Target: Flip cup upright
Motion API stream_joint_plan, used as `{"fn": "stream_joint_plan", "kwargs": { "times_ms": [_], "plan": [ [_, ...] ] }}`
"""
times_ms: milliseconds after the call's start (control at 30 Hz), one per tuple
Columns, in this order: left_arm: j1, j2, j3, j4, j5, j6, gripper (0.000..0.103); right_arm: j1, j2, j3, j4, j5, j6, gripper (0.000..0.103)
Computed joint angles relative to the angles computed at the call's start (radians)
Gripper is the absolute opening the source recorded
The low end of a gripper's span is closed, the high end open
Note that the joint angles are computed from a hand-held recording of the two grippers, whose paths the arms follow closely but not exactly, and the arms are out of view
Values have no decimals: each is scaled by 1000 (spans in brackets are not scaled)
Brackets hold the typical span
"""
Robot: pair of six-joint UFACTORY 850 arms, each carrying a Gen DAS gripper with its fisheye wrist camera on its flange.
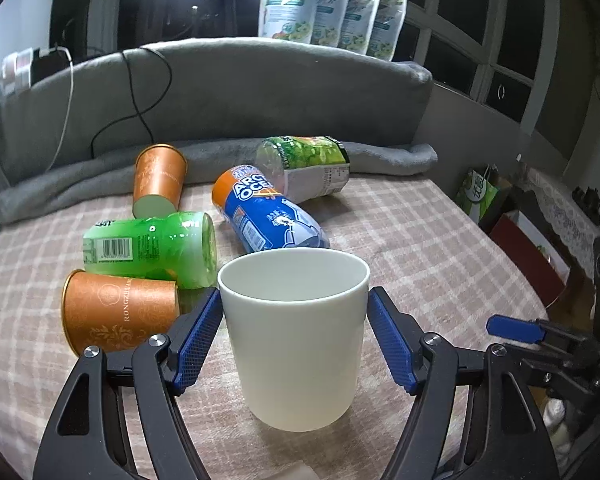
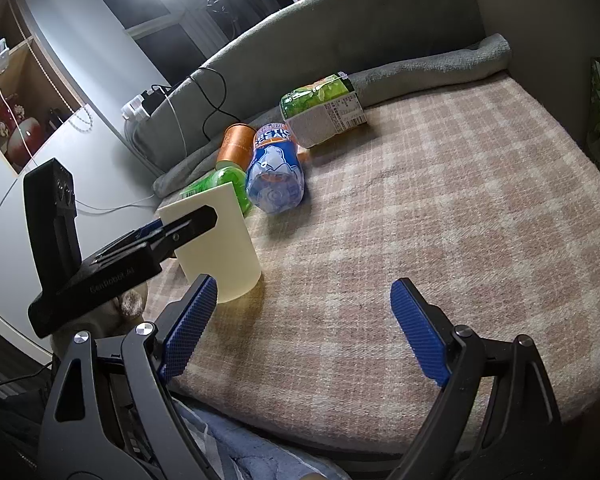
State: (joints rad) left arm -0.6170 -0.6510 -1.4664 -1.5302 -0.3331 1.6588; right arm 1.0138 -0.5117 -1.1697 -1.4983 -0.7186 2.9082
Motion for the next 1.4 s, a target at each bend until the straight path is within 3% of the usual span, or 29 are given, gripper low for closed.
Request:
{"fn": "stream_joint_plan", "kwargs": {
  "times_ms": [867, 1033, 1400],
  "plan": [
    [42, 60, 73, 172, -114, -125, 74, 4, -15, -48, 3, -10, -63, 91],
    [52, 59, 67, 229, -168, -178, 77, 8, -14, -50, 4, -17, -68, 91],
    [61, 97, 110, 186, -160, -119, 81, 13, -20, -74, 24, -40, -128, 91]
  ]
}}
